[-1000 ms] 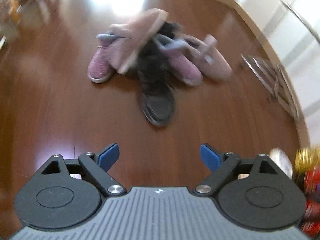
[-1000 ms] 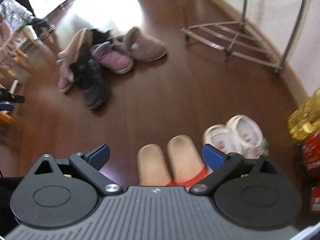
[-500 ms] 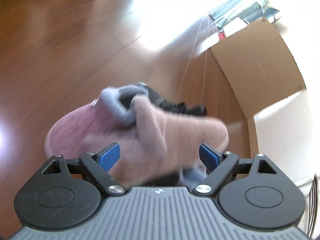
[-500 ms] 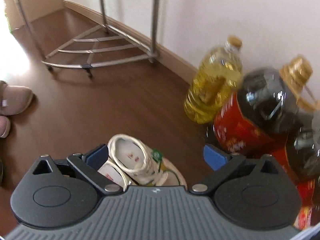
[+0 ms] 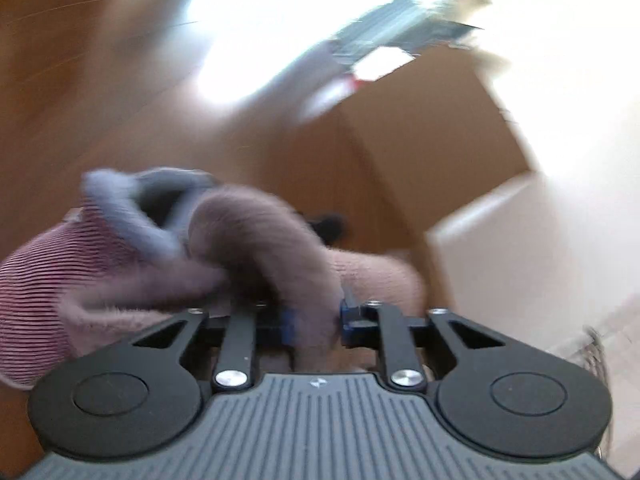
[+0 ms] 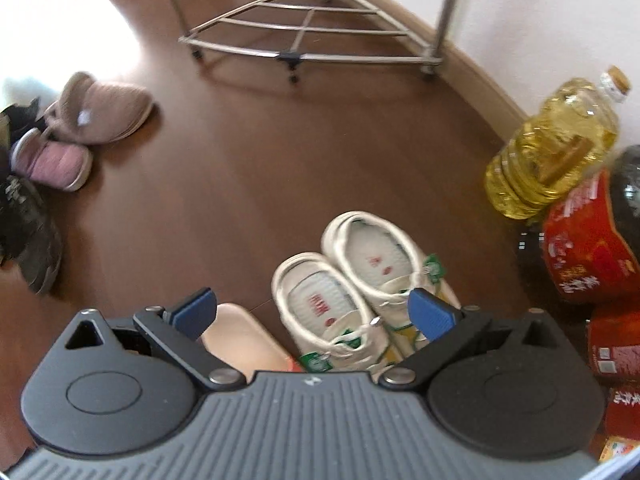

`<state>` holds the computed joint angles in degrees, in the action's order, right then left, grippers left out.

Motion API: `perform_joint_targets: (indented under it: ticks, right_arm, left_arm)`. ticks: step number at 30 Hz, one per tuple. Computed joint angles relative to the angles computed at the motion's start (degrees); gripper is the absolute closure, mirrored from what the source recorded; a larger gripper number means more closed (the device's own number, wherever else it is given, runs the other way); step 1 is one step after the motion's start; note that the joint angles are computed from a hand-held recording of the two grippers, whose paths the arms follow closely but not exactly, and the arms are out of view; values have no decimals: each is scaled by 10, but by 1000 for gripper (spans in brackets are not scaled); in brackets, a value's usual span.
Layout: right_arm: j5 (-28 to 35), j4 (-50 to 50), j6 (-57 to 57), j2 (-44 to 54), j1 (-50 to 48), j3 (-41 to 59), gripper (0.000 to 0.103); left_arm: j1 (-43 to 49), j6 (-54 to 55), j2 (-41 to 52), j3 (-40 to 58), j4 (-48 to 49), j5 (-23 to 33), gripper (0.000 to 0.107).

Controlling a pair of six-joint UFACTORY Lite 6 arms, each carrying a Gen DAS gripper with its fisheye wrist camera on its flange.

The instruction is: Organize scattered shoes

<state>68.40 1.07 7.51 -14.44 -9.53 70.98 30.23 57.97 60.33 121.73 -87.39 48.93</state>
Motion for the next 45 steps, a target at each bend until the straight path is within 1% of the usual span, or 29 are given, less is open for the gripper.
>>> perform_joint_targets:
  ticks: [1, 2, 4, 6, 8, 10, 11, 13, 16, 17, 18, 19, 20, 21, 22, 23, 24, 25, 26, 27, 29, 30, 31, 32, 35, 37, 40, 43, 45]
  right_arm:
    - [0, 10, -9, 0, -3, 2, 2]
    - [2, 20, -17, -1, -7, 4, 2]
    - [10, 43, -42, -6, -16, 12, 2]
    - [19, 62, -62, -12, -25, 19, 2]
    - [33, 97, -94, -23, -48, 28, 2]
    - [52, 129, -125, -30, -75, 35, 2]
    - [61, 138, -137, -34, -87, 37, 2]
    - [81, 152, -161, -39, -111, 42, 2]
    - [107, 165, -191, -43, -147, 52, 2]
    - [117, 170, -202, -41, -160, 56, 2]
    - [127, 176, -212, -38, -171, 61, 2]
    - [134, 182, -222, -36, -180, 64, 2]
    - [139, 186, -230, -36, -186, 66, 2]
    - [145, 191, -242, -35, -195, 70, 2]
    - [151, 195, -255, -33, -202, 76, 2]
    - [151, 194, -263, -33, -204, 78, 2]
    - [149, 192, -272, -34, -204, 78, 1]
    - [146, 188, -284, -35, -199, 76, 1]
    - [141, 181, -301, -35, -188, 72, 1]
    - [134, 175, -326, -34, -175, 65, 1]
    - [106, 167, -405, -37, -143, 34, 1]
    - [72, 166, -462, -46, -126, 3, 1]
    - [19, 163, -522, -57, -101, -43, 1]
    - [-37, 164, -580, -59, -76, -89, 1]
    - [-152, 169, -677, -6, -2, -163, 1]
    - [-214, 189, -732, 48, 53, -175, 1]
    - [-282, 219, -777, 138, 120, -142, 1]
    - [-326, 250, -794, 243, 165, -74, 1]
    - [-358, 269, -816, 294, 184, -45, 1]
  left_arm:
    - [-7, 38, -43, -48, -7, -4, 90]
    - [-10, 53, -67, -73, -11, 1, 90]
    - [-13, 58, -119, -111, -4, 43, 90]
    - [-23, 74, -186, -172, -14, 101, 90]
    - [-45, 66, -224, -193, -4, 143, 90]
    - [-84, 54, -235, -193, 10, 163, 90]
    - [-122, 37, -227, -174, 29, 170, 90]
    - [-174, 0, -197, -121, 75, 165, 89]
    - [-299, -137, -88, 49, 243, 139, 87]
    - [-332, -183, -48, 103, 303, 144, 87]
    - [-366, -228, -23, 132, 363, 139, 85]
    - [-398, -268, -13, 138, 423, 135, 86]
    - [-425, -298, -24, 119, 483, 129, 89]
    - [-449, -336, -58, 85, 534, 125, 81]
    - [-469, -353, -101, 27, 561, 112, 71]
    - [-490, -375, -142, -25, 590, 101, 64]
    - [-512, -404, -196, -82, 625, 86, 50]
    - [-542, -456, -239, -115, 684, 82, 34]
    - [-570, -509, -260, -123, 744, 93, 30]
    - [-597, -558, -271, -115, 803, 123, 29]
    - [-653, -638, -316, -146, 921, 184, 29]
    - [-677, -662, -334, -161, 958, 216, 28]
    - [-713, -686, -347, -177, 971, 231, 26]
    - [-753, -699, -365, -197, 976, 265, 26]
    - [-796, -710, -405, -229, 970, 297, 26]
    - [-801, -712, -428, -253, 967, 294, 25]
    - [-788, -719, -435, -278, 960, 279, 25]
    - [-745, -723, -444, -329, 962, 250, 25]
    - [-721, -721, -447, -355, 961, 230, 25]
